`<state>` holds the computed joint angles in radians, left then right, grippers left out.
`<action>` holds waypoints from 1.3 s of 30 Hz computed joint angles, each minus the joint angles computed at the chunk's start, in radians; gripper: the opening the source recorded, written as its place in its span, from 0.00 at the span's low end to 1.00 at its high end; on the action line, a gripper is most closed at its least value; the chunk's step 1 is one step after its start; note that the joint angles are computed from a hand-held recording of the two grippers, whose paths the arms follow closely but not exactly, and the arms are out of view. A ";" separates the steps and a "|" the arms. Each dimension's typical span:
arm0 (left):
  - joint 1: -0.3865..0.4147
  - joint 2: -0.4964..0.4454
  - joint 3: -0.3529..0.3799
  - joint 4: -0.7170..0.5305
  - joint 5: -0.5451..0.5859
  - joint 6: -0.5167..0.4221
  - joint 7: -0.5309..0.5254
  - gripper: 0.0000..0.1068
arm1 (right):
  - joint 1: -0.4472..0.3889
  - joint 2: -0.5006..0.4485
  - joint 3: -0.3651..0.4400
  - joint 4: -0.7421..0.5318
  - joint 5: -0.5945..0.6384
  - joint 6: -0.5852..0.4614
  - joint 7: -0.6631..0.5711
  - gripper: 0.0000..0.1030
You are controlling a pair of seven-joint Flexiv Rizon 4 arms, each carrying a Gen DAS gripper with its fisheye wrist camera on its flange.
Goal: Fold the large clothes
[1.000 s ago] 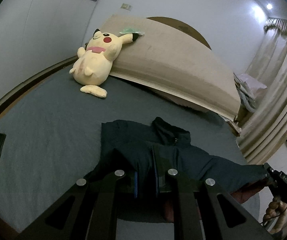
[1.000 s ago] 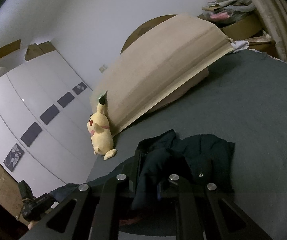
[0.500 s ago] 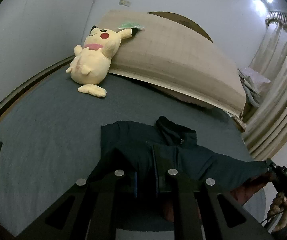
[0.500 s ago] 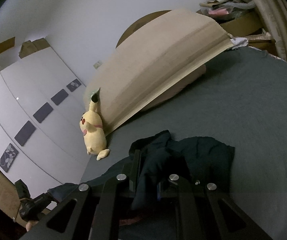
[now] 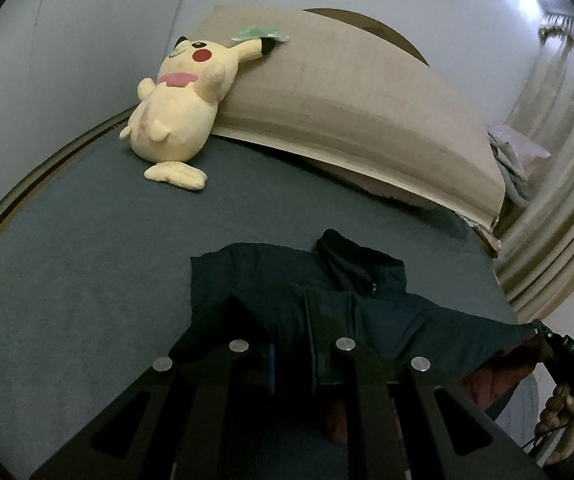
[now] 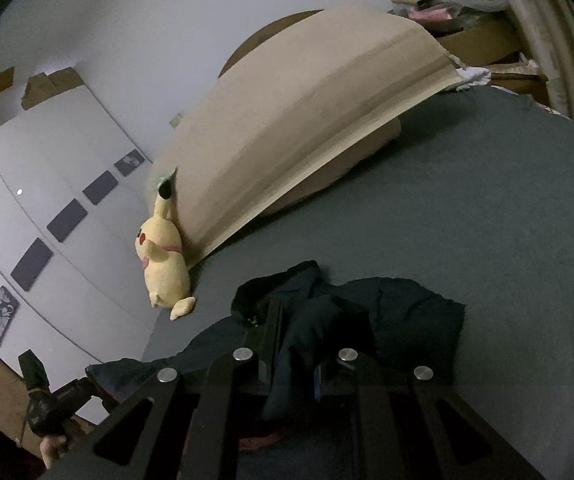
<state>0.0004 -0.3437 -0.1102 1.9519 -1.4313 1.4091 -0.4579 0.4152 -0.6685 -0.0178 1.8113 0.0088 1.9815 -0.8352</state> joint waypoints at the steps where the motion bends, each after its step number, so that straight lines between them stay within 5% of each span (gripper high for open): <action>1: 0.000 -0.009 0.001 -0.006 0.011 0.001 -0.009 0.12 | -0.001 -0.004 0.000 -0.007 -0.002 -0.005 0.000 0.11; 25: 0.139 -0.217 -0.069 -0.215 0.526 -0.043 -0.416 0.12 | -0.138 -0.194 0.082 -0.311 -0.152 -0.206 0.095 0.11; 39: 0.153 -0.325 -0.044 -0.346 0.805 -0.099 -0.646 0.12 | -0.170 -0.289 0.111 -0.464 -0.196 -0.359 0.102 0.11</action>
<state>0.1535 -0.6690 -0.1541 1.6054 -0.6259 1.3098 -1.1042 0.2455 -0.9575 0.0932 1.3471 -0.1877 1.6223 -0.7332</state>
